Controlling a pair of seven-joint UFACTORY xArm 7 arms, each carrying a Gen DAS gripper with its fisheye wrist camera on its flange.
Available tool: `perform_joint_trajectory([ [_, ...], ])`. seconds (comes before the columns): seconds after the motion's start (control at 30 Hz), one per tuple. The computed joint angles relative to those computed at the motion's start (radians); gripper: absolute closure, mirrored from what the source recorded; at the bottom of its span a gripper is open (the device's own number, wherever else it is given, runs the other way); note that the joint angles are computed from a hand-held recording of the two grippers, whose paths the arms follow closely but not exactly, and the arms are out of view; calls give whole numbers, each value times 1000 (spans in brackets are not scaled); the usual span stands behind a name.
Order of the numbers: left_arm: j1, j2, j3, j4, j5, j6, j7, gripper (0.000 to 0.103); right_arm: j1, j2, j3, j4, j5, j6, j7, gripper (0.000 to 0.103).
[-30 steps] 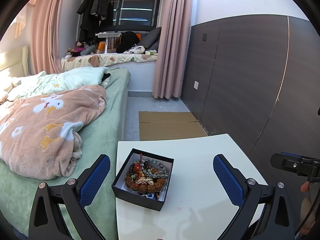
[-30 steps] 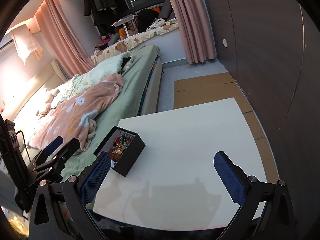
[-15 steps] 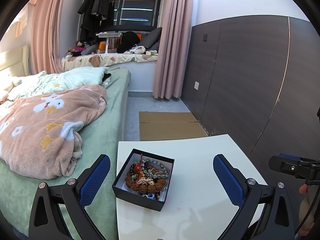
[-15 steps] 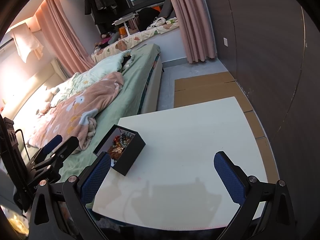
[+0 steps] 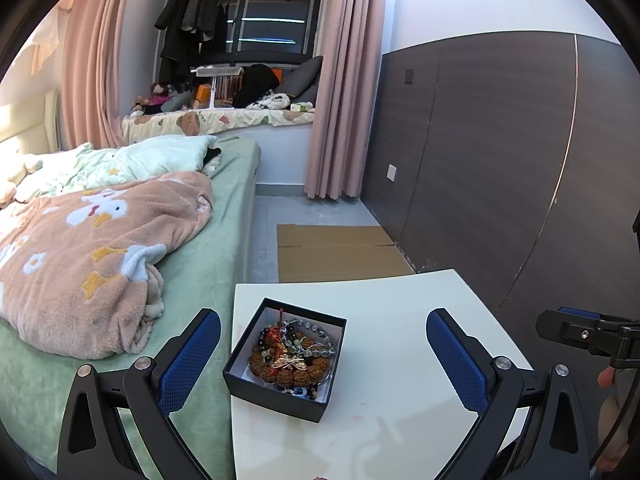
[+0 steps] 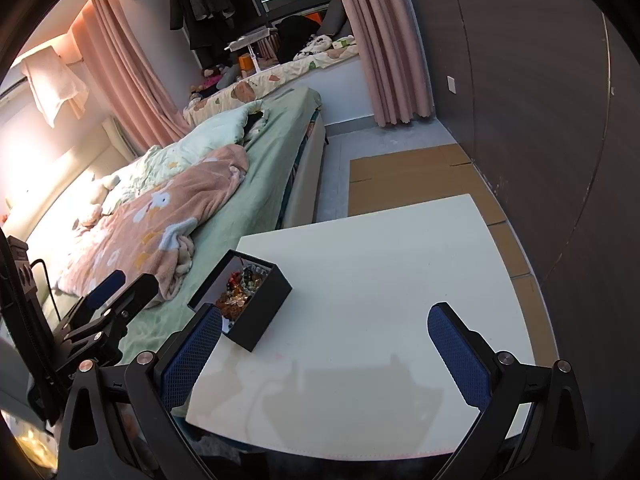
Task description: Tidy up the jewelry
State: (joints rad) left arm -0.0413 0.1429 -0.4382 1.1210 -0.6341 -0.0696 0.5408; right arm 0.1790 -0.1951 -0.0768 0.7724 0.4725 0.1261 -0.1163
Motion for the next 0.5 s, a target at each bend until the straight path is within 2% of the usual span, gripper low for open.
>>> perform_joint_trajectory([
  [0.1,-11,-2,11,-5,24,-10,-20,0,2,0,-3,0,2,0,-3,0],
  [0.2,6,-1,-8,-5,26,-12,-22,0,1,0,-2,1,4,1,-4,0],
  [0.37,-44,-5,52,-18,118,-28,-105,0,5,-1,-6,1,13,2,-14,0],
  [0.5,-1,-8,8,-26,154,-32,-136,0,6,0,-6,1,20,3,-20,0],
])
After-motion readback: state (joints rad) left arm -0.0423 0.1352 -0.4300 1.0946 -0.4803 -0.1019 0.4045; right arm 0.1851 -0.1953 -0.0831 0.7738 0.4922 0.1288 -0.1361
